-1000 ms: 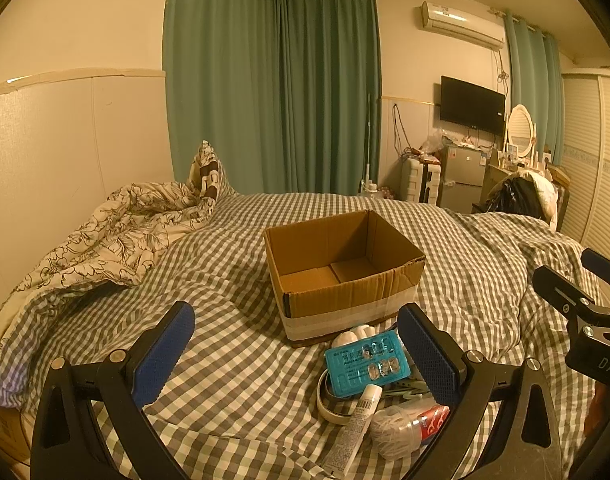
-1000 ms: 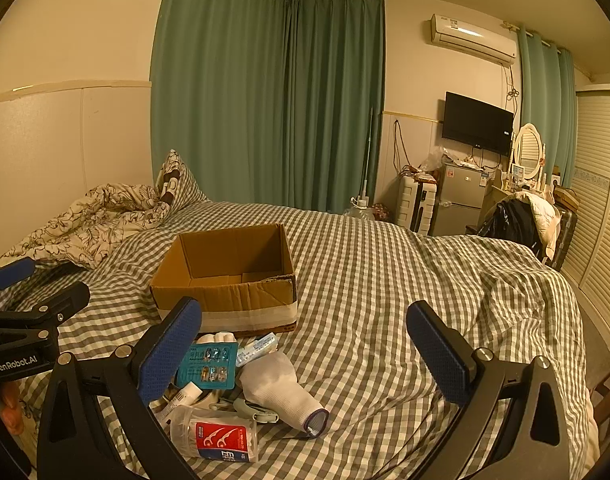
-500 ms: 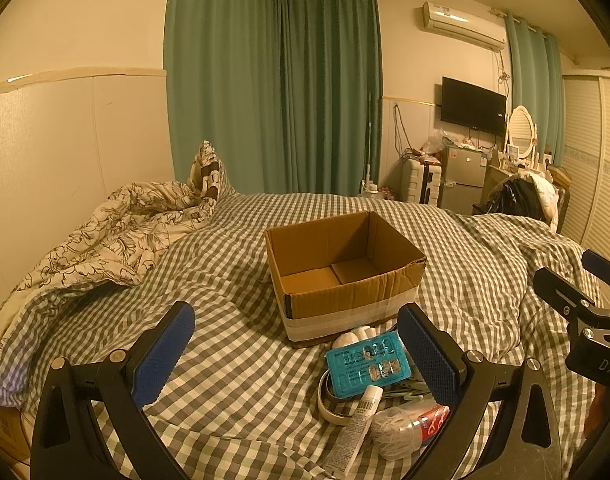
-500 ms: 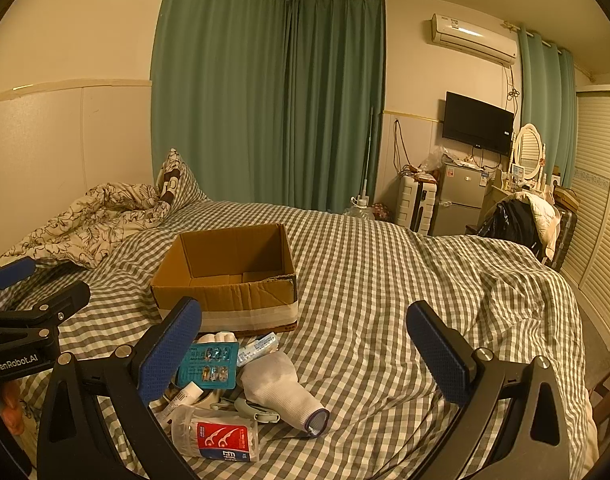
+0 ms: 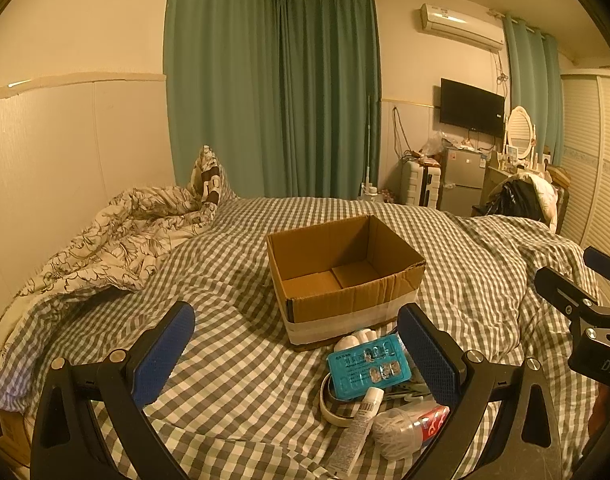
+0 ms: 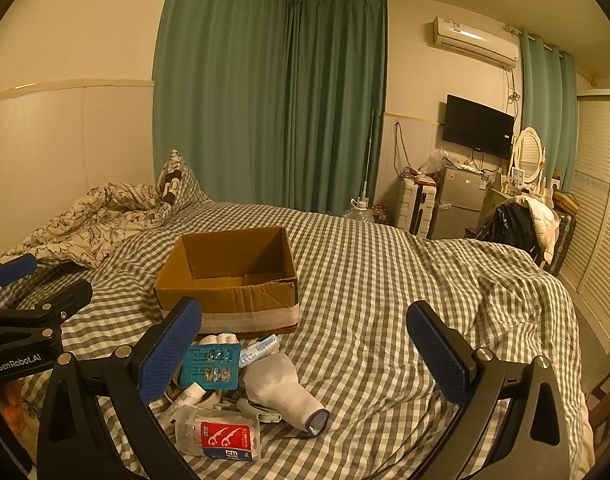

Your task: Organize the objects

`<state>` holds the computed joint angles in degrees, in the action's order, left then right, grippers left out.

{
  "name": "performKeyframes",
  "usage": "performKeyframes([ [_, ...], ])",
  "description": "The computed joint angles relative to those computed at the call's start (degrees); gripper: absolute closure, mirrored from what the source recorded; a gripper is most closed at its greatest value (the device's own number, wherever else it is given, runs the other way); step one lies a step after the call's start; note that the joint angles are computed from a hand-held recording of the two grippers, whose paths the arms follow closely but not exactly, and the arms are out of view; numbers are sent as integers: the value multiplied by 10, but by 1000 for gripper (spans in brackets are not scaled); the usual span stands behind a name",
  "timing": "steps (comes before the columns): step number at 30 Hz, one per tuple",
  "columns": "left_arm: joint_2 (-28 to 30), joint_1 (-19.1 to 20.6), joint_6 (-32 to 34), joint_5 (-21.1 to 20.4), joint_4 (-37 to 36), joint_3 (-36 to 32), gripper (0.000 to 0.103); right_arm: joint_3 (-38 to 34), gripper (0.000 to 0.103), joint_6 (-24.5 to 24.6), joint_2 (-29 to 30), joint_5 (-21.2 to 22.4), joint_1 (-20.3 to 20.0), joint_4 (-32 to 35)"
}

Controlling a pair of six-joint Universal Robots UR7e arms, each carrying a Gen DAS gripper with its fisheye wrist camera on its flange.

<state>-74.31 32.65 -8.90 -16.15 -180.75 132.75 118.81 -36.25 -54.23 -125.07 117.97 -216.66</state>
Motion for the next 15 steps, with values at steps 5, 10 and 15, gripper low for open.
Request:
performKeyframes([
  [5, -10, -2, -15, -5, 28, 2, 0, -2, 0, 4, -4, -7, 3, 8],
  [10, -15, 4, -26, -16, 56, 9, 0, 3, 0, 0, -8, -15, 6, 6],
  [15, -8, 26, -63, -28, 113, 8, 0, 10, 0, 20, -7, -23, -5, 18],
])
